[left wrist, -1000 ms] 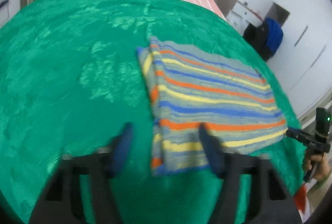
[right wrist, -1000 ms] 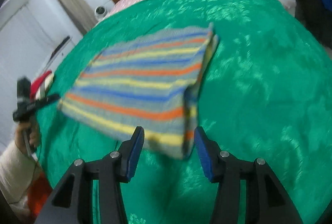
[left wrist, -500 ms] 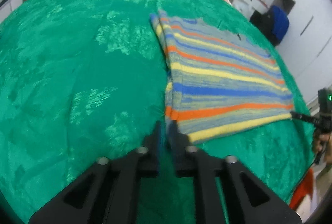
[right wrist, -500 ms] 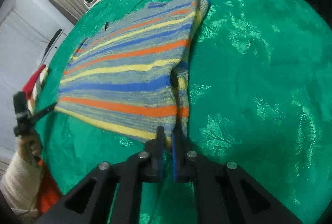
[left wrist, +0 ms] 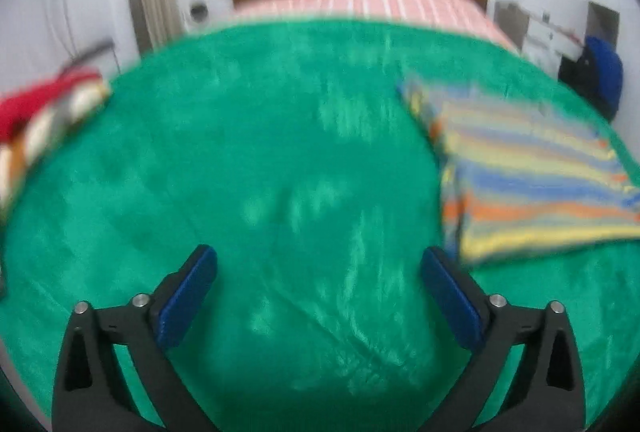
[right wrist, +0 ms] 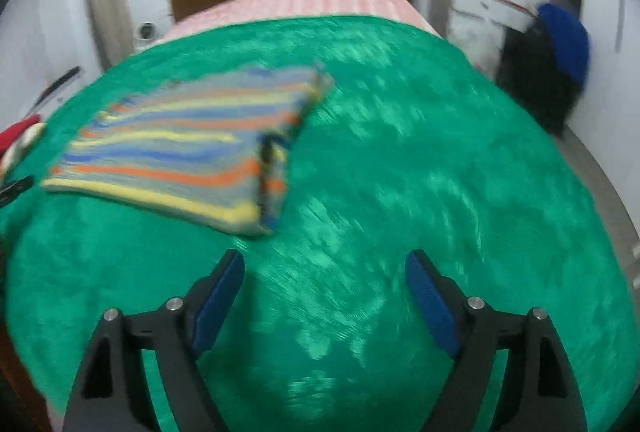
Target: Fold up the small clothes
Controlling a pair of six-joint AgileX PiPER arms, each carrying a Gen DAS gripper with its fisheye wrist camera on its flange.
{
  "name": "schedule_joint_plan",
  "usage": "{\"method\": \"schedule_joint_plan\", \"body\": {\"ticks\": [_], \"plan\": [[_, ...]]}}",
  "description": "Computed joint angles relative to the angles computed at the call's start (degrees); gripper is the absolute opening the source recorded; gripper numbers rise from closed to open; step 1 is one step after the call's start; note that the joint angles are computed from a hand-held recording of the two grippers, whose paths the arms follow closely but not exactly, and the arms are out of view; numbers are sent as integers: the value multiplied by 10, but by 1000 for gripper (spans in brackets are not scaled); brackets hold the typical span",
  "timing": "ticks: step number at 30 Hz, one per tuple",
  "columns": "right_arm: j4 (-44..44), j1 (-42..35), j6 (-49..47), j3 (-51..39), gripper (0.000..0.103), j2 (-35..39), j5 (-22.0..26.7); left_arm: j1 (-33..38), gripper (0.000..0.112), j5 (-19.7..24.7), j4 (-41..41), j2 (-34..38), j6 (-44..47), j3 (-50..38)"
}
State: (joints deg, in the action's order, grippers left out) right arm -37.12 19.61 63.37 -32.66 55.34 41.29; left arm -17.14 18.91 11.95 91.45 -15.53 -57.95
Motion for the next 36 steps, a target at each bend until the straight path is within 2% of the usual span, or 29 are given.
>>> {"method": "schedule_joint_plan", "body": {"ticks": [2, 3, 7, 15, 26, 36], "plan": [[-37, -22, 57, 49, 95, -7, -62, 14, 103, -18, -52, -4, 56, 15], [-50, -27, 69, 61, 95, -19, -76, 21, 103, -19, -84, -4, 88, 14], [-27, -46, 35, 61, 96, -26, -88, 39, 103, -35, -165, -5, 173, 24], [-78, -29, 99, 81, 97, -27, -103, 17, 103, -49, -66, -2, 68, 30], [-71, -50, 89, 98, 97, -42, -135, 15, 103, -55, -59, -6, 58, 37], [-70, -51, 85, 97, 97, -41, -133, 15, 103, -55, -62, -6, 61, 37]]}}
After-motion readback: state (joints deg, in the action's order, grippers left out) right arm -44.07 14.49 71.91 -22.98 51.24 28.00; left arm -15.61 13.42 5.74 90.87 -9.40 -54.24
